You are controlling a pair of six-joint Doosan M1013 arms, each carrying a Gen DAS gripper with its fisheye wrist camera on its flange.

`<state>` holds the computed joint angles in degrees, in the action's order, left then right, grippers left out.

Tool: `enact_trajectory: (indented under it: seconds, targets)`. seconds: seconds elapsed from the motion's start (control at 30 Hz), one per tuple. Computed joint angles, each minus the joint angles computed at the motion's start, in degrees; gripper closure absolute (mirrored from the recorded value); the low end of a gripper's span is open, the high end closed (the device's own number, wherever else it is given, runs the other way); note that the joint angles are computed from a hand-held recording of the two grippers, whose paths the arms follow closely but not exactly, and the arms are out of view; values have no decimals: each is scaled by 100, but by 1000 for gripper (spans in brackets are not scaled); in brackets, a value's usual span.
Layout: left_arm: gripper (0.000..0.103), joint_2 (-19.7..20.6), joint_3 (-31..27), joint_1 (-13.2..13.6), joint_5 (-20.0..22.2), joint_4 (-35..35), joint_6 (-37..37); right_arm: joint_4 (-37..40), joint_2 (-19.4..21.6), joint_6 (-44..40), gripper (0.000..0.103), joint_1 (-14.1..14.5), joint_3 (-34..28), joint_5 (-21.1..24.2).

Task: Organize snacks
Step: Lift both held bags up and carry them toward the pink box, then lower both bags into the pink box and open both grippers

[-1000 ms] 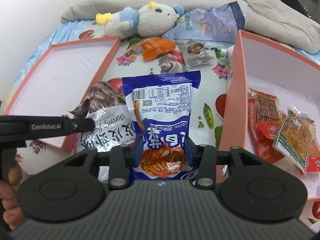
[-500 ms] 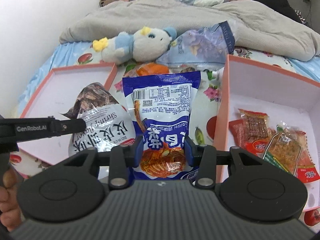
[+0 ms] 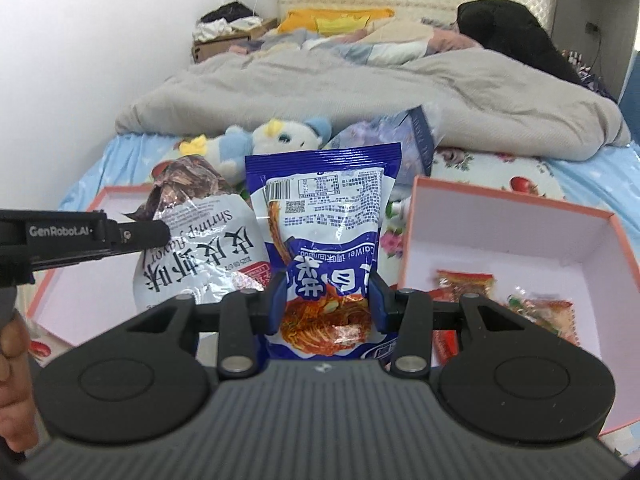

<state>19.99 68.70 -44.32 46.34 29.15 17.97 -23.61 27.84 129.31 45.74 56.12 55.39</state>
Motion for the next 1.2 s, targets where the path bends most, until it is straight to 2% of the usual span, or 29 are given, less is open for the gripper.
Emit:
enact_trajectory:
  seconds: [0.37,0.5,0.7,0.83,1.2]
  targets:
    - [88,343,-771,-165,-140,-4,544,-617,-387,486,58,-74,396,-82]
    - [88,494,-1022,-184,-273,-276,787,-971,-608,940,58,-154,647,-101]
    - [88,889,-1641,-224,-170,-822,1450,-1064,-844,1335,58,-303,989,-208]
    - [88,1273,-2196,-250,139,-1243,1935,-1025,-870,1360,58,-425,1120,-214]
    - [88,2579,-4103,-244,1508,-2122,3024,-549,-900,1288,58,-882,1576,-152]
